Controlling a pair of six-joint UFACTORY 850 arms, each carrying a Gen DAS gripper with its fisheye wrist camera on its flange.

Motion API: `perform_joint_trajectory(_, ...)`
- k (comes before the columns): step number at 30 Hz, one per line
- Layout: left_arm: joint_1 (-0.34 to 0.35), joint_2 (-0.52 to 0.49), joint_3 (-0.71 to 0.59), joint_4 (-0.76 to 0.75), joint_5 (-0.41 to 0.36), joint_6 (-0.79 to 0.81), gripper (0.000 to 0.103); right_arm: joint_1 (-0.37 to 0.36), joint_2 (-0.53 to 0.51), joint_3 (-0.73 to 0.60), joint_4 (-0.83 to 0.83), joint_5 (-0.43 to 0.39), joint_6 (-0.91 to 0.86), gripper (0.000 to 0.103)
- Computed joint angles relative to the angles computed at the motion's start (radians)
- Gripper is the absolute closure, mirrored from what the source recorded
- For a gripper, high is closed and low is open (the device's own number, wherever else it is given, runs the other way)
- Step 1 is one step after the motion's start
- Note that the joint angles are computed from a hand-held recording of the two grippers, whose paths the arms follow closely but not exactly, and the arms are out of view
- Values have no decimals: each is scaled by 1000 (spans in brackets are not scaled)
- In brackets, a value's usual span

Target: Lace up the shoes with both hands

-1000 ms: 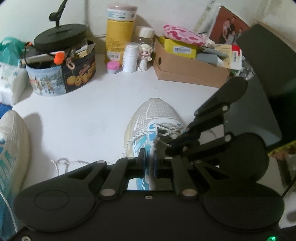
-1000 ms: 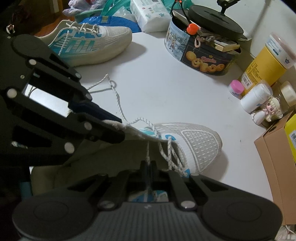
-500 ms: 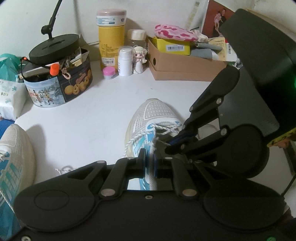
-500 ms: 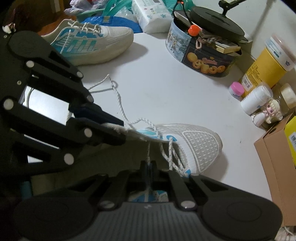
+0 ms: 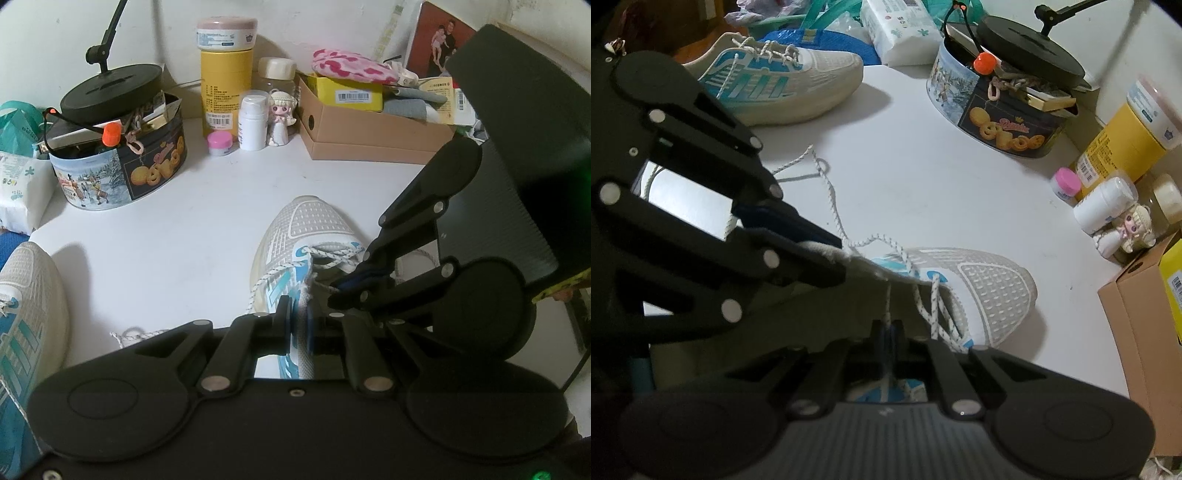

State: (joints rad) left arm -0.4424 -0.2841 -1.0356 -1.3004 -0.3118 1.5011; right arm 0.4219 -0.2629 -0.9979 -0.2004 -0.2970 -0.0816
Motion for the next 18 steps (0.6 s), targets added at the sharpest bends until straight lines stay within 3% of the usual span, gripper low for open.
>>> perform_joint_trajectory(18, 2, -3, -3, 14, -2, -6, 97, 11, 14, 27, -69, 63, 106, 99)
